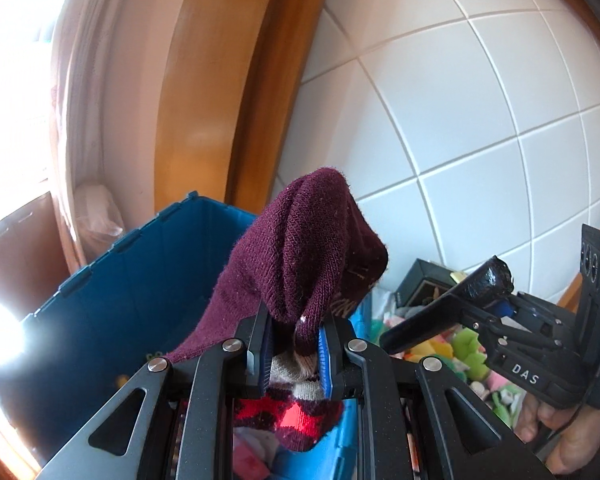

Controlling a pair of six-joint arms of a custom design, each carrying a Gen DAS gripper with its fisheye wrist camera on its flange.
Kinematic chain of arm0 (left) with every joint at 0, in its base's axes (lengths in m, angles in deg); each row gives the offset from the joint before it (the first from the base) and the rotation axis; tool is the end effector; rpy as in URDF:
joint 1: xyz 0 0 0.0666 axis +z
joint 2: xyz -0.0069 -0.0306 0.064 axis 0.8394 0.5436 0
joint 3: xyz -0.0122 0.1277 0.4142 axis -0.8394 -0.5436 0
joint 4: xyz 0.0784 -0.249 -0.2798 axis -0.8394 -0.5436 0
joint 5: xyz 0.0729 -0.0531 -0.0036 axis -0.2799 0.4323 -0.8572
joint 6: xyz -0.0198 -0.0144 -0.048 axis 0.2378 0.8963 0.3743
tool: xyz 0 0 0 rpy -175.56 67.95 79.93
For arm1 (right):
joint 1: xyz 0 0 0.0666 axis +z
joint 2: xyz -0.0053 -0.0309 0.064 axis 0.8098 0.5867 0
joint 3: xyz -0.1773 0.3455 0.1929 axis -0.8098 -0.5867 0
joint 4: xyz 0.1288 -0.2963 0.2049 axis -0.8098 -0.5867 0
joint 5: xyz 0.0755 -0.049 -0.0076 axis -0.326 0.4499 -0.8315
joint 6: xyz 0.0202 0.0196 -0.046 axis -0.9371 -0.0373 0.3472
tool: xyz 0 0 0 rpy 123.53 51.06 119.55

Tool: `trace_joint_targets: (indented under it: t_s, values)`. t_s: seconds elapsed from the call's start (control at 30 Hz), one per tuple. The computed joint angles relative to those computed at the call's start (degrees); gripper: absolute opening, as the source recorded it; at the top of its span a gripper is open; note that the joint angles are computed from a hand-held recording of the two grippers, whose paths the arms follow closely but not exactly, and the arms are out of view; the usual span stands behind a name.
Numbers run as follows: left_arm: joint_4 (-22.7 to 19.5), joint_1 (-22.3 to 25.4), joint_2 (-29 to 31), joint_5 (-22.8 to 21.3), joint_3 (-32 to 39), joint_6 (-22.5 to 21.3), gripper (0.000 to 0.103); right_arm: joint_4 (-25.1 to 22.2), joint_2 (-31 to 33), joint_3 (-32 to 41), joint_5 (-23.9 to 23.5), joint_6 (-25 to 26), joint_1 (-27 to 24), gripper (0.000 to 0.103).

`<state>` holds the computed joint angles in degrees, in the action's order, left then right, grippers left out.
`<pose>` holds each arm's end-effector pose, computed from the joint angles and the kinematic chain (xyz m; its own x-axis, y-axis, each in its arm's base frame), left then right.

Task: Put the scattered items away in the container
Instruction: 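Carry the beanie and black bottle over the blue crate with both tools, then open both tools to drop the beanie and bottle into the crate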

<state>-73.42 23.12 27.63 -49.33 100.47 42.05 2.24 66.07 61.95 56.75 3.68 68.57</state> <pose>0.4563 -0.3033 0.6508 -0.5804 -0.0471 -0.8129 0.2903 0.9208 -0.2606 0.4472 0.1117 0.6774 -0.5717 -0.0988 -0.8145 -0.1477 0.9889 -0.0162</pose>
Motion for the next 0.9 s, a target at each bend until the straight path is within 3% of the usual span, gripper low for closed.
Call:
trace_joint_targets:
  t_s: [0.5,0.53,0.57,0.6,0.63,0.67,0.9]
  values:
    - [-0.11,7.58,2.43,0.61,1.22,0.49,0.020,-6.70,14.30,17.01,-1.62,0.28,0.65,0.034]
    - [-0.13,7.77,2.78,0.88,1.59,0.40,0.029,-7.63,15.38,18.55,-1.69,0.62,0.75,0.034]
    - [0.07,8.15,3.02,1.29,1.76,0.61,0.055,-8.13,16.11,19.50,-1.19,0.88,0.81,0.034]
    - [0.91,8.32,2.96,1.11,1.46,1.34,0.075,-7.58,16.32,19.64,0.10,0.60,0.96,0.039]
    - [2.51,8.56,2.43,0.60,0.45,2.05,0.102,-6.76,16.12,19.22,0.51,0.07,0.96,0.045]
    - [3.75,8.74,1.90,0.19,-0.33,2.39,0.102,-6.27,15.95,19.01,0.29,-0.34,0.93,0.053]
    - [3.21,8.83,2.01,0.32,-0.79,2.01,0.102,-5.27,14.06,16.03,0.18,-0.98,1.05,0.054]
